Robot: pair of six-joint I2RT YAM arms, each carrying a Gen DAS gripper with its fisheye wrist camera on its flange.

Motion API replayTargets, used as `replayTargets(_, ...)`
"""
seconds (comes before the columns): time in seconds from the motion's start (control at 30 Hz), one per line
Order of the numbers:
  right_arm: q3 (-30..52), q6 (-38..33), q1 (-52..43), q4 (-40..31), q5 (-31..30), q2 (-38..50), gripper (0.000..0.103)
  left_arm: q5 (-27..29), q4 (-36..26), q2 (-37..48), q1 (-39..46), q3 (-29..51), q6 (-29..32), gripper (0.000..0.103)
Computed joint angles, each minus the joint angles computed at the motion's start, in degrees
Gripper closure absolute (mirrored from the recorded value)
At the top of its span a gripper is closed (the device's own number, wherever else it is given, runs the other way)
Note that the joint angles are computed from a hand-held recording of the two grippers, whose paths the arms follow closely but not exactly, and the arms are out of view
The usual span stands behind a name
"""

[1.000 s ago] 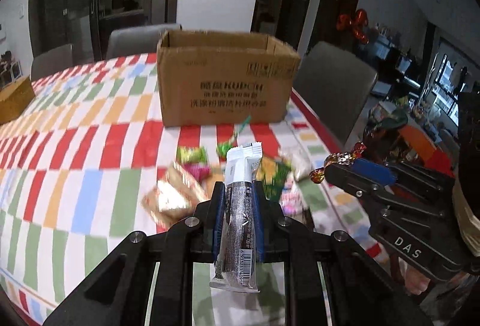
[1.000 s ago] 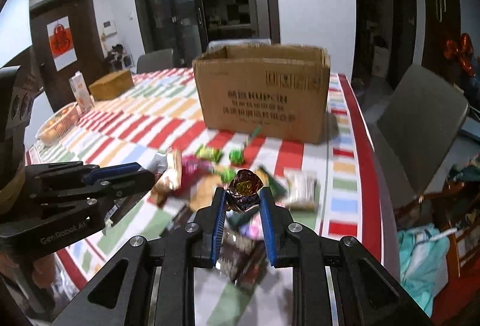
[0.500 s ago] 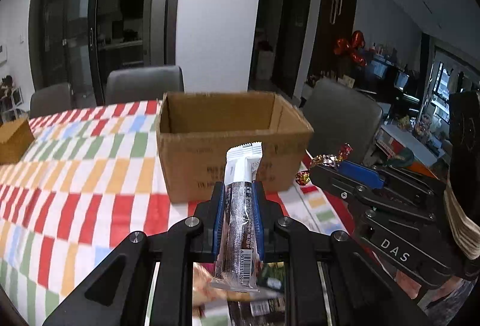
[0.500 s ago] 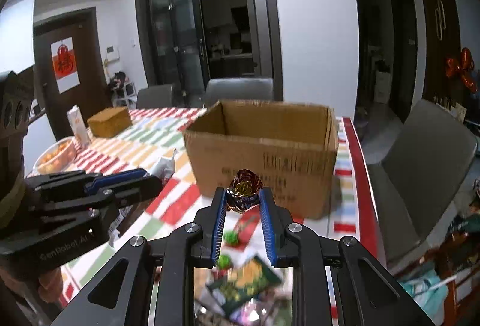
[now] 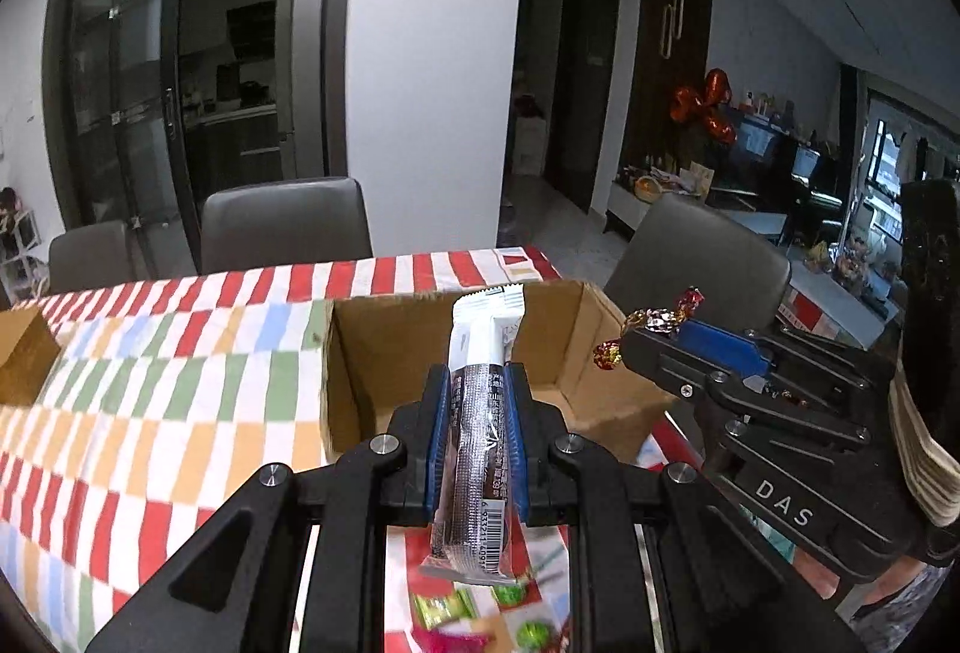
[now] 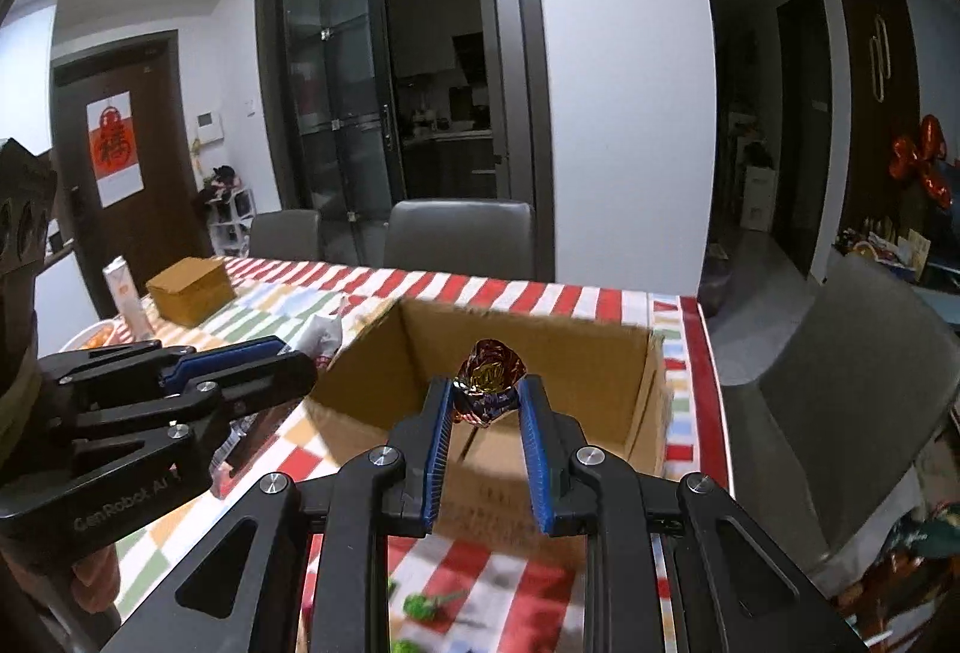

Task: Organize snacks
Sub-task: 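Lift the white snack bar with the left tool while the right tool carries the gold candy over the box, then open the left tool over the box while the right tool releases the gold candy inside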

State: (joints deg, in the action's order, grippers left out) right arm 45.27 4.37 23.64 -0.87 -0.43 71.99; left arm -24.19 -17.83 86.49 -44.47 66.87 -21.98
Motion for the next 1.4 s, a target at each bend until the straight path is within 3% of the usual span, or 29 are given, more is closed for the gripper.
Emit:
replayTargets(0.43,13.64,-0.37,-3.07,-4.65,0.45,13.3,0.079,6.95,-4.91,13.51,8.51,14.1,1.64,0.084)
replayTargets(0.5,14.37,0.09,-3.28,-5.1,0.54,14.49,0.074,6.72,-5.25,13.9,9.06,14.38,1.17,0.072)
replayTargets(0.53,14.22,0.53,-3.37,-5.28,0.57,14.53,0.063,6.43,-5.31,13.69,8.86,14.2,0.8,0.062)
replayTargets(0.57,14.64,1.22,-2.97,-5.58,1.01,14.53,0.059,5.36,-5.19,12.82,8.38,13.24,0.52,0.058)
replayTargets(1.03,1.35,1.26,-0.05,-5.23,1.78,0.05,0.059,-3.01,-6.08,-2.46,-0.35,-1.72,-1.68,0.044)
replayTargets(1.4,-7.39,3.58,7.53,-10.25,2.77,-11.18,0.059,-9.84,-12.36,-13.01,-11.03,-11.22,-8.59,0.033)
